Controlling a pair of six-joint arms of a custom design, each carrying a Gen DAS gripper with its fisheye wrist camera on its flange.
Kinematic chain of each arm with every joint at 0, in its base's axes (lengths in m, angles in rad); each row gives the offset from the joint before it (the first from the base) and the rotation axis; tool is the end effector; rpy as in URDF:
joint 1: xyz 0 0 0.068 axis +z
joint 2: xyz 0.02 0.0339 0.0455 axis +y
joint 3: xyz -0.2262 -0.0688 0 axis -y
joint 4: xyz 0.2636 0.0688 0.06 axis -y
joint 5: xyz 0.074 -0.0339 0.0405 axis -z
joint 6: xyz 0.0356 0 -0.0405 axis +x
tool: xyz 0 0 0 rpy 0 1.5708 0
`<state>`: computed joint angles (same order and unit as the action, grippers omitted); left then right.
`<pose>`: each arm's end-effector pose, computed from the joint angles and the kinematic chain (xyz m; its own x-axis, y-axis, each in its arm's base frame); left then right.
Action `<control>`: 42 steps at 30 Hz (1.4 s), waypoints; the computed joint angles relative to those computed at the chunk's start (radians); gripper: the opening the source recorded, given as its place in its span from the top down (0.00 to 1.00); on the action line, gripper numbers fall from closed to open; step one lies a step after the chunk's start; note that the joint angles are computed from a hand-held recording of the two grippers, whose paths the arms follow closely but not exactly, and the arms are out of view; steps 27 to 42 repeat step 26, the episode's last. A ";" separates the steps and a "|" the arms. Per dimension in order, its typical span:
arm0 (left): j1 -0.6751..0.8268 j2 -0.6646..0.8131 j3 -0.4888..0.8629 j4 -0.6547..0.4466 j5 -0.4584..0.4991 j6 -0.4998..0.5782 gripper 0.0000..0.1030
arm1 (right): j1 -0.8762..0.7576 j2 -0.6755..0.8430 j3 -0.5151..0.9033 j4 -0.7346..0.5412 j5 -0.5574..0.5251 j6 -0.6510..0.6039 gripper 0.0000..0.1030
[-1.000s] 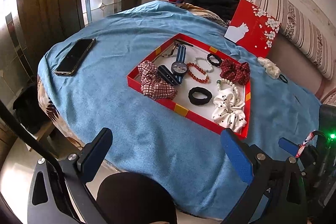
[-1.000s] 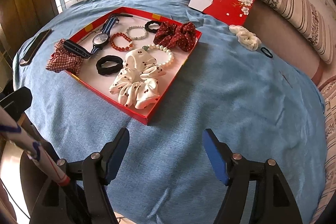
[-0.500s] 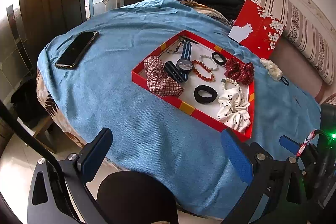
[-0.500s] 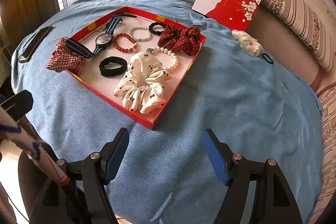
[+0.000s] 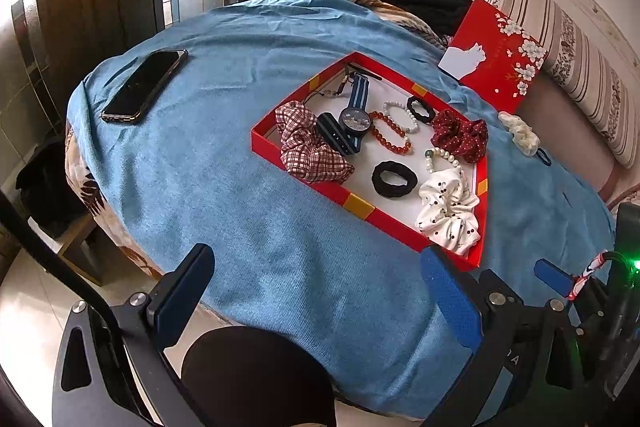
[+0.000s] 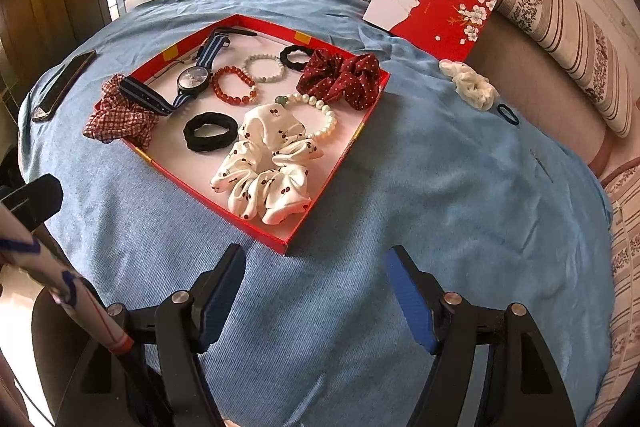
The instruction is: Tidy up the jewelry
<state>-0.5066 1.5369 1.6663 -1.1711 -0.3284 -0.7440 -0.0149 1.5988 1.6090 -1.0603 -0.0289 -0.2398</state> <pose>0.2857 -0.1454 0.3401 -0.7700 -0.3058 -0.5599 -0.2780 0.9508 -0.1370 0.3438 -0.0041 0.3072 -0.8427 -0.2249 -0.4892 -0.2055 0.9741 -0.0938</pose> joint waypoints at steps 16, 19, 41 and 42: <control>0.031 0.066 0.087 -0.022 -0.007 0.023 0.01 | 0.005 0.060 0.051 0.005 -0.014 -0.011 0.25; 0.026 0.081 0.107 -0.038 -0.018 0.027 0.01 | -0.005 0.060 0.045 0.004 -0.033 -0.014 0.25; -0.013 0.125 0.184 -0.106 -0.057 0.001 0.01 | -0.050 0.040 0.025 0.006 -0.082 -0.026 0.25; -0.013 0.125 0.184 -0.106 -0.057 0.001 0.01 | -0.050 0.040 0.025 0.006 -0.082 -0.026 0.25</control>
